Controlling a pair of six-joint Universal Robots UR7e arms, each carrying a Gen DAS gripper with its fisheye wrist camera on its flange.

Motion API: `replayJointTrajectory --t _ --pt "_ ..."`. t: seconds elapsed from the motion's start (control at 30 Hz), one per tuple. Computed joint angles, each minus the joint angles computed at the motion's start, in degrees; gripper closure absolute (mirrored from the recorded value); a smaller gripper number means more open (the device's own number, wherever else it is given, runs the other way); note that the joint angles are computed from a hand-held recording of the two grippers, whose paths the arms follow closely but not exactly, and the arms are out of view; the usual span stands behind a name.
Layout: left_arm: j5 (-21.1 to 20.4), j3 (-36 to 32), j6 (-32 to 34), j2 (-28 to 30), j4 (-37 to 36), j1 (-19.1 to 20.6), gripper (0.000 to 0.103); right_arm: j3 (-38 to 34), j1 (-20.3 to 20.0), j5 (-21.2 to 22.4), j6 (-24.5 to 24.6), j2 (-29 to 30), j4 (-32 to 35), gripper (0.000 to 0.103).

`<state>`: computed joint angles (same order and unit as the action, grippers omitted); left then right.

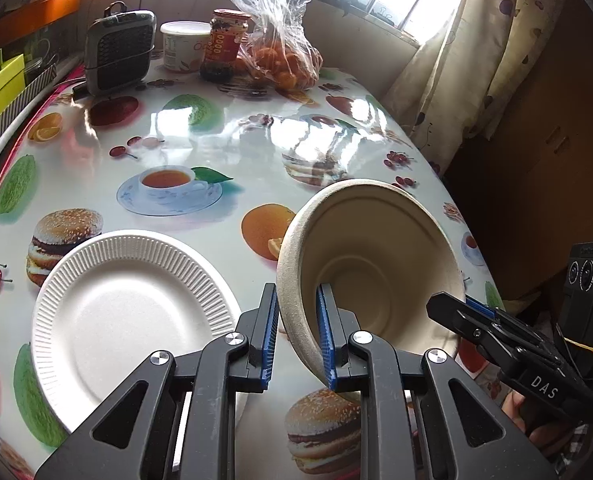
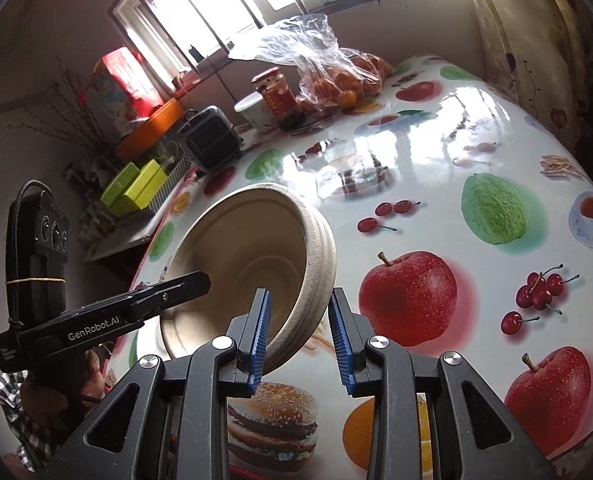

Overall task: Organize plates and bowls
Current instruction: 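Carry the bowl stack and lower it onto the white plate stack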

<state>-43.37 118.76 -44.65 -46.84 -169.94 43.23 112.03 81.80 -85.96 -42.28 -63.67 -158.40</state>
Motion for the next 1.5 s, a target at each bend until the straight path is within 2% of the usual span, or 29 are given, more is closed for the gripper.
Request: replayJointTrajectory --t 0.73,1.5 --pt "4.23 8.77 -7.7 -7.12 0.4 -0.86 0.083 1.1 4.02 -1.28 -1.69 3.16 1.02 0.074" --pt "8.61 18.37 -19.63 -16.33 5.44 -2.36 0.083 0.7 8.76 -2.7 -2.96 8.54 2.37 0.074"
